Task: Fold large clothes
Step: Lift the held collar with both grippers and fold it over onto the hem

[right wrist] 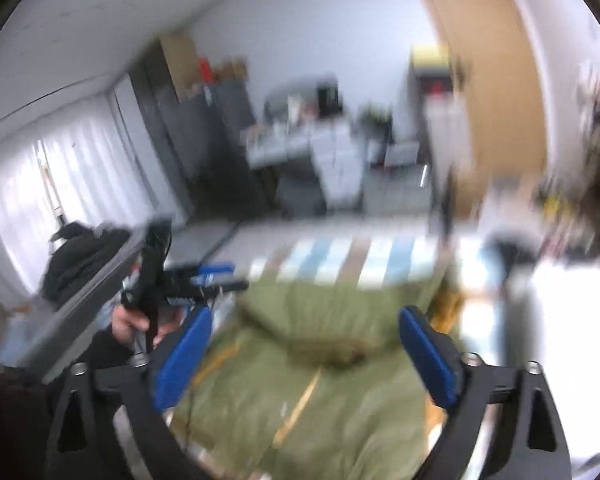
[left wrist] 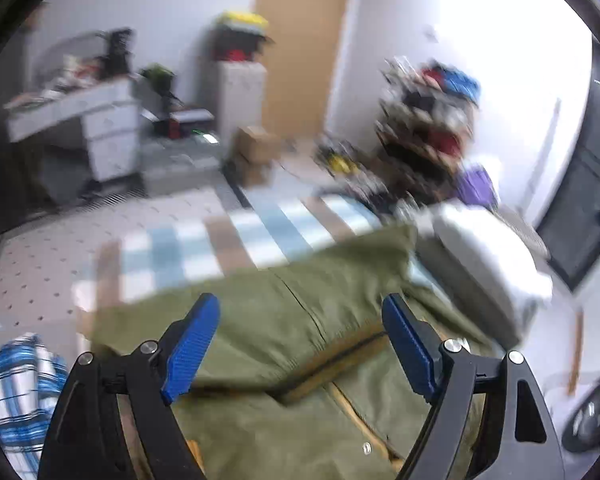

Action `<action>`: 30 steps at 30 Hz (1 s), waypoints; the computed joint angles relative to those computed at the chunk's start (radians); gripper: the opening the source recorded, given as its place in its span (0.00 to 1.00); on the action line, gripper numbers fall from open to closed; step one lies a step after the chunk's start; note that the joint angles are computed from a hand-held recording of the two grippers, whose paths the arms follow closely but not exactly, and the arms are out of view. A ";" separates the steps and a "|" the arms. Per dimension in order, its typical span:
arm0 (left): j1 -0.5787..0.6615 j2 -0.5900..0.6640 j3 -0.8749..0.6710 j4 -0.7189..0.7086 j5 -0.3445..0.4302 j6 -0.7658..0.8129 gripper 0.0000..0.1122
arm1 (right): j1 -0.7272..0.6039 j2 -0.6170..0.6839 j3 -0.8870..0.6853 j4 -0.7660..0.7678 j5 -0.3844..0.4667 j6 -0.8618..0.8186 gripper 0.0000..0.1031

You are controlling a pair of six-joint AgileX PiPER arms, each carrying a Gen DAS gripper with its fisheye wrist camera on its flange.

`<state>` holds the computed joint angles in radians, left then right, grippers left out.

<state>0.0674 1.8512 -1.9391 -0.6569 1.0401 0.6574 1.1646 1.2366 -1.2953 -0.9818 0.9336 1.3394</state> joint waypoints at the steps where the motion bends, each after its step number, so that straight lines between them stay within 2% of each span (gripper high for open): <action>1: 0.015 -0.014 0.019 -0.023 -0.018 0.009 0.77 | 0.082 -0.002 -0.007 -0.100 0.069 0.051 1.00; 3: 0.017 -0.026 0.069 -0.052 -0.129 0.001 0.91 | 0.179 0.018 -0.038 -0.299 0.176 0.084 1.00; 4: 0.009 -0.049 0.132 -0.021 -0.179 -0.010 0.91 | 0.180 0.049 -0.055 -0.357 0.212 0.095 1.00; 5: -0.009 -0.037 0.155 0.021 -0.235 -0.034 0.91 | 0.142 0.085 -0.072 -0.376 0.211 0.099 1.00; 6: -0.029 0.003 0.140 0.063 -0.252 -0.057 0.91 | 0.082 0.113 -0.089 -0.354 0.169 0.082 1.00; 8: -0.043 0.057 0.124 0.097 -0.224 -0.079 0.91 | -0.098 0.199 -0.132 -0.223 0.034 0.060 1.00; 10: -0.059 0.103 0.123 0.141 -0.211 -0.109 0.91 | -0.251 0.321 -0.187 -0.102 -0.050 0.014 1.00; 12: -0.087 0.187 0.054 0.214 -0.182 -0.189 0.91 | -0.409 0.492 -0.264 0.049 -0.179 -0.104 1.00; 13: -0.093 0.203 0.044 0.243 -0.170 -0.224 0.91 | -0.446 0.542 -0.296 0.098 -0.193 -0.154 1.00; 15: -0.089 0.201 0.079 0.285 -0.163 -0.230 0.91 | -0.536 0.731 -0.467 0.253 -0.173 -0.344 1.00; 18: -0.116 0.209 0.121 0.461 -0.207 -0.299 0.91 | -0.619 0.939 -0.721 0.404 -0.019 -0.580 1.00; 20: -0.094 0.204 0.149 0.490 -0.163 -0.299 0.91 | -0.648 0.998 -0.779 0.438 0.078 -0.628 1.00; 22: -0.055 0.223 0.160 0.432 -0.137 -0.257 0.91 | -0.674 1.021 -0.726 0.432 0.101 -0.668 1.00; 23: -0.046 0.219 0.181 0.419 -0.141 -0.239 0.91 | -0.696 1.014 -0.654 0.465 0.070 -0.692 1.00; 24: -0.042 0.203 0.216 0.418 -0.154 -0.228 0.90 | -0.725 0.986 -0.562 0.538 0.000 -0.710 1.00; 27: -0.052 0.155 0.305 0.434 -0.191 -0.231 0.91 | -0.813 0.871 -0.288 0.733 -0.280 -0.721 1.00; 30: -0.038 0.131 0.304 0.422 -0.133 -0.214 0.91 | -0.851 0.840 -0.190 0.843 -0.392 -0.766 1.00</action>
